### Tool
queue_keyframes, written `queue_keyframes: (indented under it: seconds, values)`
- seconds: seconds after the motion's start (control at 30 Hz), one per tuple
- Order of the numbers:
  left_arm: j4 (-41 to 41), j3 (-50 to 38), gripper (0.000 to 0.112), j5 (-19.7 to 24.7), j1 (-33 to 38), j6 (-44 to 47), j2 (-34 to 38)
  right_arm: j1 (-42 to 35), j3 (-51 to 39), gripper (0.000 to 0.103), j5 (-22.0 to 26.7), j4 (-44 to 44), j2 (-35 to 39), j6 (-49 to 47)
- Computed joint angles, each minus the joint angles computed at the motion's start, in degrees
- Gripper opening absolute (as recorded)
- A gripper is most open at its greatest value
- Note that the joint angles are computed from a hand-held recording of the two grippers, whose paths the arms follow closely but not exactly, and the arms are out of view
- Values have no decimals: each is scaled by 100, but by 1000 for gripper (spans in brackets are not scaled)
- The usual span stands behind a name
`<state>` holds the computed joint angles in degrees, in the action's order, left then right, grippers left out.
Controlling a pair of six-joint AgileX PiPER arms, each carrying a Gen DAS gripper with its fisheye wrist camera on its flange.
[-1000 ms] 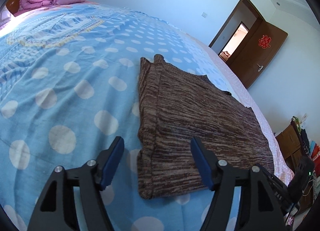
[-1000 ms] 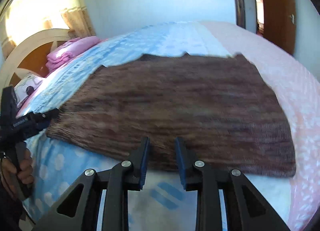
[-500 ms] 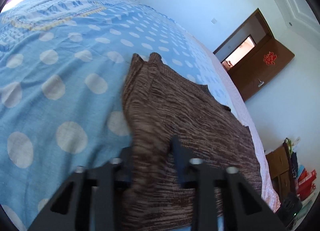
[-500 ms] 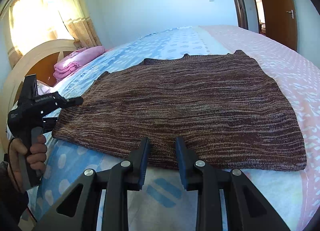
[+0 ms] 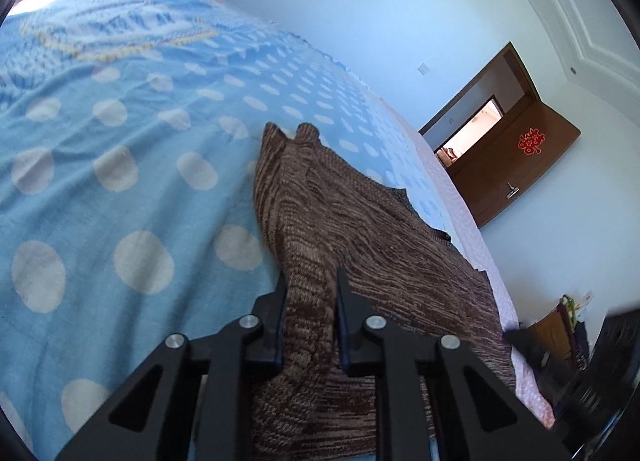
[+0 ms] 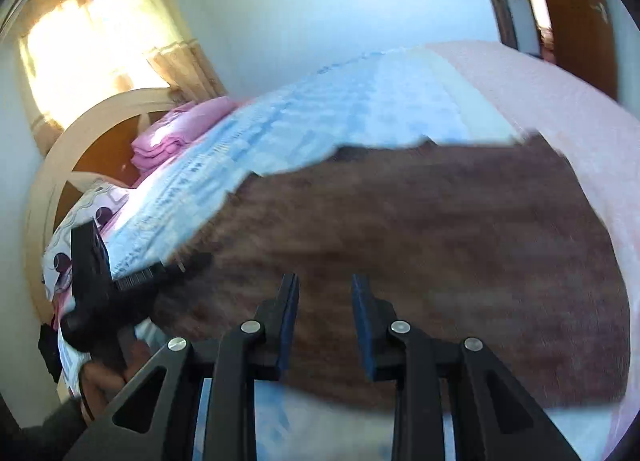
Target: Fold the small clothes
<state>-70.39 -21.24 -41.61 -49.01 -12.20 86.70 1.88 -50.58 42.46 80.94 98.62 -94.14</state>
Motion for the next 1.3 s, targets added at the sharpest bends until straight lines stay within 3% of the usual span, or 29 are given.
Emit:
queue_keyframes:
  seconds: [0.03,0.1,0.13,0.23,0.3,0.43,0.53,0.6,0.67,0.73,0.83,0.87,0.9,1.03,1.13,1.3]
  values:
    - [-169,-64,20,5,-2,135,46,242,-205,31,-78,-69,20,139]
    - [104,-9,20,90,146,-204,103,902,-902,53,-264,-591,248,815]
    - [361,72,21,73,206,-510,113,1174,-1262,58,-300,-941,419,1220]
    - [1208,361,25,-151,341,-1566,195,1953,-2527,59,-224,-2109,1154,2672]
    - [1300,402,25,-222,336,-1708,219,2385,-3460,59,7,-2899,1743,3618]
    - [1472,416,25,-239,405,-1853,258,3199,-4810,59,-112,-4582,2654,5105]
    - [1609,421,24,-267,467,-1968,292,3497,-5659,59,368,-5096,3225,5539]
    - [1712,454,20,-286,504,-2122,324,3691,-5769,59,297,-5458,3333,5644]
    - [1755,505,24,-398,458,-2242,346,3833,-5888,59,255,-5840,3405,5782]
    - [1743,487,24,-347,483,-2185,336,3794,-6005,59,371,-5761,3476,5635]
    - [1765,508,24,-373,471,-2238,335,3851,-6030,44,283,-6096,3513,5671]
    - [1743,489,24,-349,481,-2193,332,3884,-5985,31,165,-6331,3483,5829]
    - [1735,477,24,-335,492,-2159,331,3907,-5911,25,35,-6498,3445,5987]
    - [1477,418,22,-276,382,-1855,252,3631,-5873,10,92,-5840,3420,5890]
    - [238,42,22,-56,121,-335,36,3285,-5666,6,243,-4944,3226,5510]
    - [-1541,-932,19,-186,-222,2529,-16,2517,-5569,6,829,-3648,2874,4899]
